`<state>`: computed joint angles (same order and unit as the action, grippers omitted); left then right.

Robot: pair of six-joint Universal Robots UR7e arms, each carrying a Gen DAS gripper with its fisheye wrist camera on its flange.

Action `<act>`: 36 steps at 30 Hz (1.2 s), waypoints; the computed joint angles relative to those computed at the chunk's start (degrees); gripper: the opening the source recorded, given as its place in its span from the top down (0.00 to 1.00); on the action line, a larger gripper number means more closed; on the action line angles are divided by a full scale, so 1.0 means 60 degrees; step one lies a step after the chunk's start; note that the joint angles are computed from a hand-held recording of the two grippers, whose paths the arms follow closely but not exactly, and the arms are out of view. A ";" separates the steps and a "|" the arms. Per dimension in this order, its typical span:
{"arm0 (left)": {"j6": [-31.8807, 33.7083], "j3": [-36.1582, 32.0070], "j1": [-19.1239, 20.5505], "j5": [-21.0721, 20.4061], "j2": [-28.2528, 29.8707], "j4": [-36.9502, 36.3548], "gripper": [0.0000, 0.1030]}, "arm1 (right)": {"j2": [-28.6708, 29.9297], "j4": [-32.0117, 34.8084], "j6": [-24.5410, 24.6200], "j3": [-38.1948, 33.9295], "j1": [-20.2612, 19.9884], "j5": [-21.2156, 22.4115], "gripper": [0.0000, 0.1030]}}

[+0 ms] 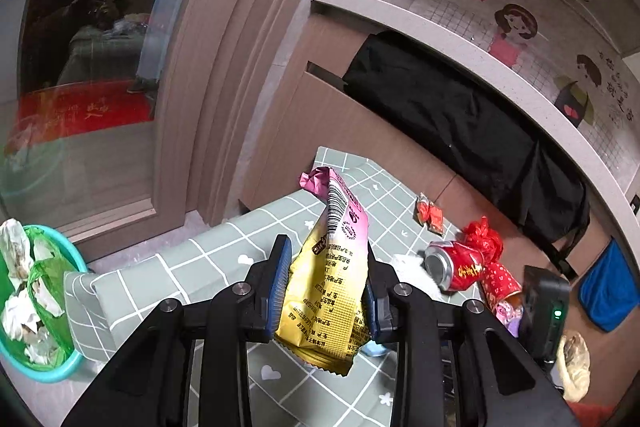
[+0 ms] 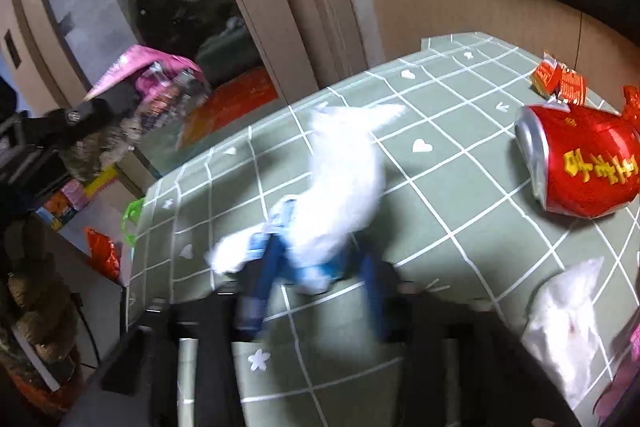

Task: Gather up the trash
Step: 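Grasp the white tissue with blue wrapper using the right tool, then carry the pink wrapper and white tissue over the bin with both tools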

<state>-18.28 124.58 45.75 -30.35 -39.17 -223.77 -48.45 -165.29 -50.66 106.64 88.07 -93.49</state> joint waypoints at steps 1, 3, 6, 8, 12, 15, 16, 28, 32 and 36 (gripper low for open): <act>0.0029 -0.0048 -0.0029 -0.0032 0.0032 0.0018 0.68 | -0.0133 -0.0232 -0.0192 0.0150 0.0005 -0.0042 0.73; 0.0143 -0.0113 -0.0055 -0.0168 0.0049 0.0033 0.68 | -0.0439 -0.0254 -0.0424 0.0328 -0.0066 0.0135 0.75; 0.0290 -0.0390 -0.0198 -0.0406 0.0247 0.0169 0.68 | -0.1107 -0.0396 -0.0529 0.0686 -0.0267 0.0416 0.75; 0.0414 -0.0634 -0.0300 -0.0563 0.0413 0.0347 0.68 | -0.1606 -0.0575 -0.0420 0.0869 -0.0428 0.0581 0.75; 0.0902 -0.1468 -0.0635 -0.0925 0.1003 0.0840 0.68 | -0.2625 -0.1038 -0.0156 0.1216 -0.0768 0.0884 0.75; 0.1416 -0.2202 -0.0960 -0.1111 0.1535 0.1100 0.68 | -0.3449 -0.1529 -0.0122 0.1533 -0.1055 0.1210 0.75; 0.1677 -0.2510 -0.1102 -0.1129 0.1761 0.1173 0.68 | -0.3763 -0.1748 -0.0166 0.1671 -0.1172 0.1348 0.75; 0.3164 -0.5414 -0.2062 -0.1708 0.3488 0.2292 0.68 | -0.5891 -0.2759 -0.0557 0.2379 -0.2466 0.2342 0.75; 0.3630 -0.6355 -0.2243 -0.2005 0.4046 0.2637 0.68 | -0.6580 -0.3052 -0.0685 0.2582 -0.3086 0.2800 0.75; 0.3826 -0.7375 -0.2386 -0.2406 0.4623 0.3273 0.68 | -0.7064 -0.3016 -0.0483 0.2473 -0.3660 0.3156 0.75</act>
<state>4.68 80.33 31.43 -44.79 -11.43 -204.13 -90.83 -183.38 -53.55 121.48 66.11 -74.55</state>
